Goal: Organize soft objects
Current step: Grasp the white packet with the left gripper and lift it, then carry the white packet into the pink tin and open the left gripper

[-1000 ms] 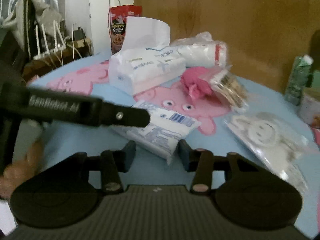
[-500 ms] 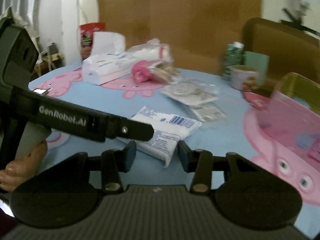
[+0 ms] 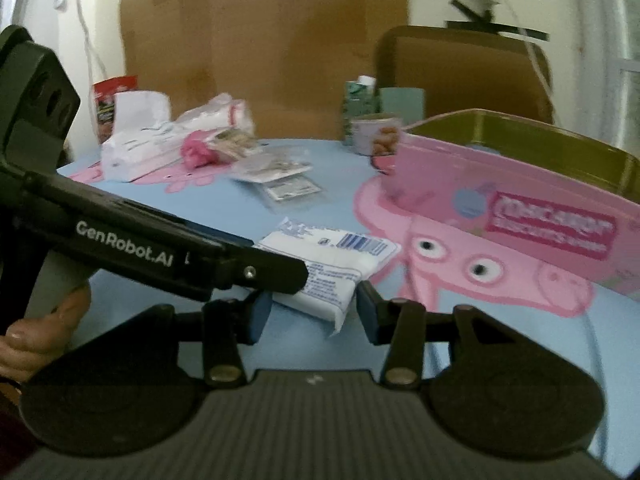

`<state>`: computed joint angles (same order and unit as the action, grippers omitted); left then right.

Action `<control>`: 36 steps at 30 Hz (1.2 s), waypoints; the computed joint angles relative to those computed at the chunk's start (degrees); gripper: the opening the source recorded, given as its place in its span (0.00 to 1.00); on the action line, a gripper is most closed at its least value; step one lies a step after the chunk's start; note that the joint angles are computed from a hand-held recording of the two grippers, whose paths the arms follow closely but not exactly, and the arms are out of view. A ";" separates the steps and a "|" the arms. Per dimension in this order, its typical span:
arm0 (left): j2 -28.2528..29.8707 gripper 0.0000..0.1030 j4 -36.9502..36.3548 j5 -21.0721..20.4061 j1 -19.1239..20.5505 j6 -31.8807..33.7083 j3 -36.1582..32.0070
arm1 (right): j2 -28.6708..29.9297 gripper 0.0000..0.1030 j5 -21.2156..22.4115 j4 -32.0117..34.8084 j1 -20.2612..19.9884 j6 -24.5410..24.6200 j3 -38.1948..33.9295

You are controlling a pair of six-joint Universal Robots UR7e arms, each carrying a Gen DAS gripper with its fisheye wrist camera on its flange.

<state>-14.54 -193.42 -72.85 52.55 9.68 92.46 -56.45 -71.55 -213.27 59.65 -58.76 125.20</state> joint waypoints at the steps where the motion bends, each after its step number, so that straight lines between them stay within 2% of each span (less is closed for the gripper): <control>1: 0.37 0.64 0.92 -0.21 -0.14 0.13 -0.78 | -0.08 0.49 0.26 -0.54 -0.40 0.48 0.10; 6: 2.48 0.64 4.24 -0.50 -1.00 1.67 -4.38 | -1.02 0.51 1.40 -0.89 -2.46 2.69 -0.12; 9: 3.28 0.64 6.15 -1.23 -1.39 2.17 -5.92 | -1.21 0.57 1.91 -1.78 -3.50 3.64 -0.19; 11: 3.64 0.69 7.25 -0.95 -1.60 2.36 -6.72 | -1.28 0.59 2.42 -2.18 -4.16 3.83 -0.31; 14: 3.85 0.70 8.00 -1.56 -1.28 1.36 -7.61 | -1.60 0.59 3.99 -1.71 -5.35 2.92 -0.29; 16: 3.88 0.68 8.54 -2.16 -0.98 0.85 -8.11 | -1.36 0.59 4.74 -2.33 -5.77 2.11 -0.20; 18: 4.27 0.61 8.66 -1.62 -1.27 1.62 -8.52 | -0.61 0.58 5.25 -3.46 -5.91 0.70 -0.31; 19: 4.47 0.57 8.76 -0.88 -1.62 2.23 -8.69 | -0.04 0.52 5.04 -4.70 -5.71 0.15 -0.36; 21: 4.49 0.57 8.83 -0.54 -1.95 2.10 -8.96 | 0.43 0.49 5.13 -6.00 -5.56 -0.13 -0.51; 26: 4.12 0.57 7.37 -3.67 -2.38 2.71 -11.08 | 0.32 0.49 12.15 -11.24 -7.16 3.42 -0.57; 28: 4.97 0.57 6.68 -3.99 -3.14 4.35 -13.44 | 0.42 0.49 14.31 -14.04 -7.21 5.02 -1.52; 31: 7.42 0.57 7.63 -3.63 -4.27 7.11 -19.22 | 0.75 0.49 14.56 -16.90 -6.34 6.96 -4.42; 36: 14.68 0.57 13.48 -3.15 -4.93 9.35 -33.76 | 1.80 0.49 10.75 -16.73 -4.65 11.60 -11.03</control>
<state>0.14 -179.94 -76.00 47.62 19.03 58.70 -54.65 -60.80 -230.00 55.00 -47.16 114.16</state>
